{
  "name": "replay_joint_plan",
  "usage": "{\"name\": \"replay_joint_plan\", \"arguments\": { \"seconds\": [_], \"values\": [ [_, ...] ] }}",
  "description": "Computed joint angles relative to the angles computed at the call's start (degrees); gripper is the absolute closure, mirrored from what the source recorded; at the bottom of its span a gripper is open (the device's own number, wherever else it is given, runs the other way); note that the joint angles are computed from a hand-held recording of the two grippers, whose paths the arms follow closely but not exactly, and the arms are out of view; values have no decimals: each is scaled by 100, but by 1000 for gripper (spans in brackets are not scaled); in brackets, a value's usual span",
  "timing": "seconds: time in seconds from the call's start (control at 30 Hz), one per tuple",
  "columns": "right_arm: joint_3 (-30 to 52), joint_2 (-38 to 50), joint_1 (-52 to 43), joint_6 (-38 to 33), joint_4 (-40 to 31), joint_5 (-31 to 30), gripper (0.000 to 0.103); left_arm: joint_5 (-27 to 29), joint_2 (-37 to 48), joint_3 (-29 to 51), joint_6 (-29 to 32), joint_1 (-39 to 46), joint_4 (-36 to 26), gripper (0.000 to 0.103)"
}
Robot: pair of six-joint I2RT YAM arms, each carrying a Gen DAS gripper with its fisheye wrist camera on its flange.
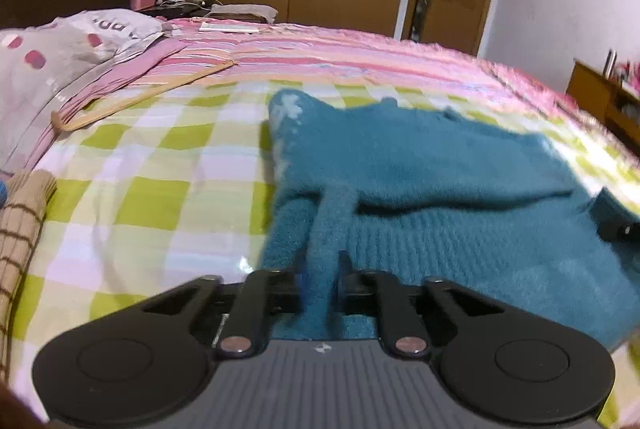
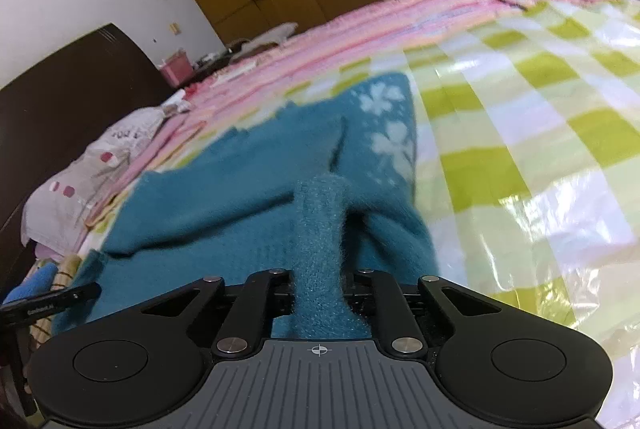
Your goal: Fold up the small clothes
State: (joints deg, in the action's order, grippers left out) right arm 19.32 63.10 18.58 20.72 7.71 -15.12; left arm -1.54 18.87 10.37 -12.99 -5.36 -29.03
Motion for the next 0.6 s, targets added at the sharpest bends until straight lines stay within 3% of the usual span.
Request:
{"name": "replay_joint_plan", "arguments": {
  "seconds": [0.2, 0.3, 0.43, 0.6],
  "values": [
    [-54, -815, 33, 285, -192, -157, 93, 314, -883, 134, -175, 181, -590, 86],
    [-53, -1086, 11, 474, -200, -219, 94, 823, -1050, 244, -196, 593, -640, 86],
    [-8, -1421, 104, 680, -161, -229, 94, 1925, -1320, 401, -172, 1557, -713, 86],
    [62, -1767, 239, 847, -161, -97, 94, 2310, -1389, 482, -315, 1930, -562, 86]
  ]
}}
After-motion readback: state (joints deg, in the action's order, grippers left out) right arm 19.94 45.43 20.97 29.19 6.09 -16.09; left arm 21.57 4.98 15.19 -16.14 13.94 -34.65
